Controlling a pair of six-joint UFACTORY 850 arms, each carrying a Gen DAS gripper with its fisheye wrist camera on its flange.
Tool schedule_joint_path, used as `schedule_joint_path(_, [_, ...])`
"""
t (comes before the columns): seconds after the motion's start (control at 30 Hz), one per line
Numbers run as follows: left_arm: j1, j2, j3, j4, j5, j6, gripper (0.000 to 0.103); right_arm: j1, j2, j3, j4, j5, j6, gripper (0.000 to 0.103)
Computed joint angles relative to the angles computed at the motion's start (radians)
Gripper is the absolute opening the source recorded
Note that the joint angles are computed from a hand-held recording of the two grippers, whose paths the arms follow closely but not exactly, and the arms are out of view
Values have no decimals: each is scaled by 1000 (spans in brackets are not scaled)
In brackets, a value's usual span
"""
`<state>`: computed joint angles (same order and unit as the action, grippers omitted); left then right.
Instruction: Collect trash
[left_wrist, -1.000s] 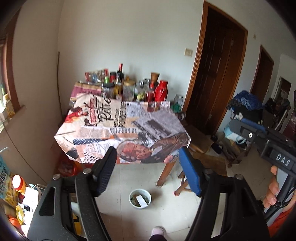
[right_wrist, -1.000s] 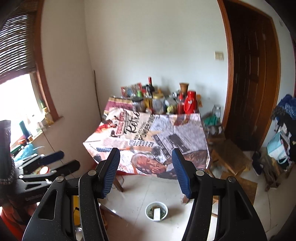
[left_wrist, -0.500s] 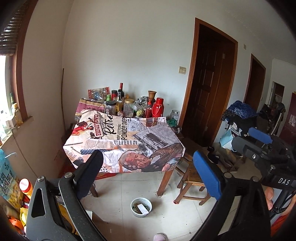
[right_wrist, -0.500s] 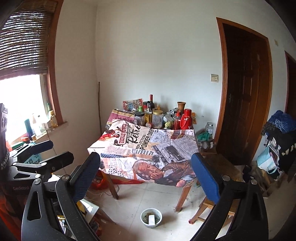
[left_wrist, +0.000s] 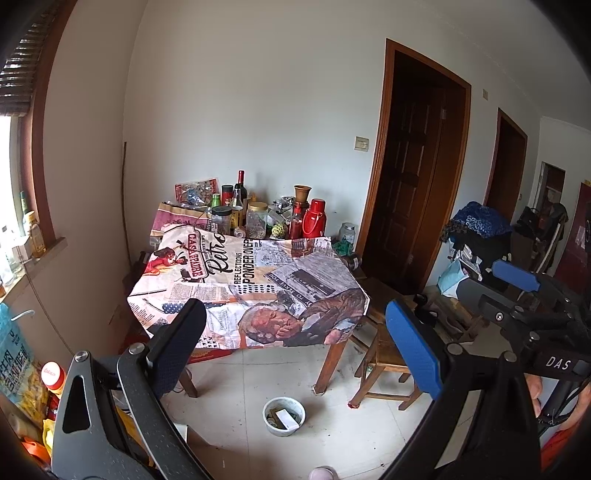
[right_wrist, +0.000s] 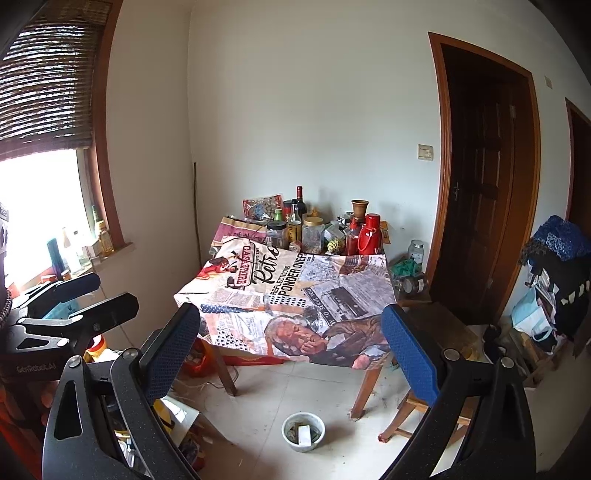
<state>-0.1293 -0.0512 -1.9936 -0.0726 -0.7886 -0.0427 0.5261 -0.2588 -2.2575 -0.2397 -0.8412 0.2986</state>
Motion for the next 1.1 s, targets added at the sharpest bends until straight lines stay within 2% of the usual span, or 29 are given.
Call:
schedule_joint_path(0.4, [-6, -17, -26, 11, -8, 6, 98, -16, -24, -47, 26, -35, 0, 98])
schedule_joint_path(1.1, [-11, -29, -50, 23, 0, -7, 100, -13, -44, -83, 24, -50, -1, 98])
